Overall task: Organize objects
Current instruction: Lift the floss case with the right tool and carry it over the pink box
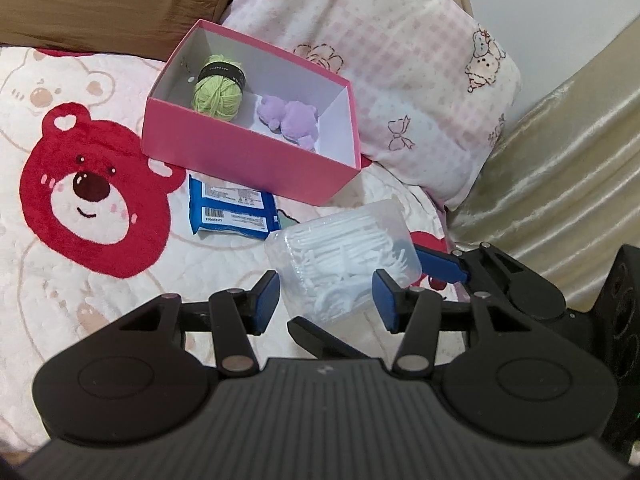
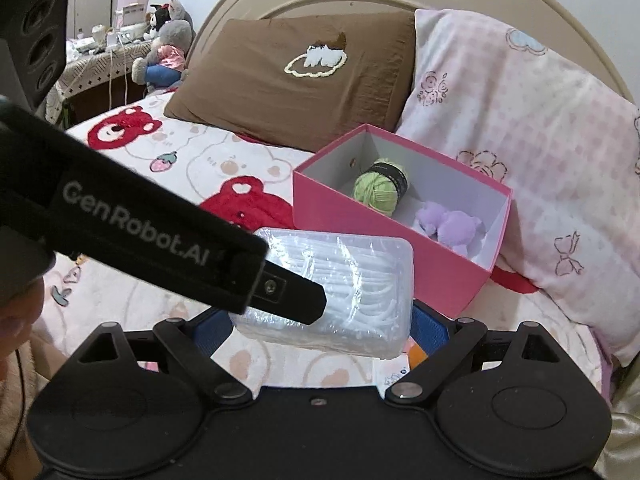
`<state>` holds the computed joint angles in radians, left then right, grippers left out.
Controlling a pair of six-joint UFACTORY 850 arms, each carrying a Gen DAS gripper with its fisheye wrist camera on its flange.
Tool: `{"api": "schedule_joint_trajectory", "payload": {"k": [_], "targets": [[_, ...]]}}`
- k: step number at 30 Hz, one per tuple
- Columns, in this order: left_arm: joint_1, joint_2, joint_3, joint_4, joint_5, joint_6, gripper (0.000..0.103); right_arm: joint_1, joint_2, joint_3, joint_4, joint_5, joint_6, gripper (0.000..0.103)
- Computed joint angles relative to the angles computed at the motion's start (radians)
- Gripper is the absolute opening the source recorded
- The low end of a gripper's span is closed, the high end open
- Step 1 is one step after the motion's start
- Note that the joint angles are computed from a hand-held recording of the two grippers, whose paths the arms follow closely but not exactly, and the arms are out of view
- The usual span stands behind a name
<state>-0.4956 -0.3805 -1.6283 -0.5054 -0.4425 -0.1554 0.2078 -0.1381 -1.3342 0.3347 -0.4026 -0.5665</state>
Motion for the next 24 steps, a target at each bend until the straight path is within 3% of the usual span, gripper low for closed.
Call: {"api": "schedule_joint_trajectory", "payload": {"k": [5,8,11,14,17,21,24], "targets": [[0.015,-0.041,-0.099,-0.020,-0.060,0.004,0.049,-0.026,-0.046,-0.106,0.016,-0.098,-0.061,0.095],[0.013,-0.047,-0.108,-0.033,0.004,-0.012,0.049,-0.035,-0.101,-0.216,-0.037,-0.175,-0.039,0.095],[0.020,-0.073,-0.134,-0.067,0.016,-0.038,0.050,-0.033,-0.170,-0.333,-0.095,-0.249,-0.057,0.095],[0.036,-0.113,-0.189,-0.113,-0.020,-0.015,0.050,-0.033,-0.232,-0.430,-0.141,-0.319,-0.039,0.095],[0.043,-0.174,-0.288,-0.050,-0.084,-0.074,0.049,-0.034,-0.290,-0.518,-0.170,-0.380,-0.035,0.095],[0.059,-0.262,-0.420,-0.022,-0.169,-0.103,0.048,-0.050,-0.423,-0.721,-0.162,-0.548,-0.033,0.095],[0.073,-0.312,-0.488,-0.038,-0.189,-0.090,0.048,-0.064,-0.504,-0.840,-0.132,-0.620,-0.036,0.095]]}}
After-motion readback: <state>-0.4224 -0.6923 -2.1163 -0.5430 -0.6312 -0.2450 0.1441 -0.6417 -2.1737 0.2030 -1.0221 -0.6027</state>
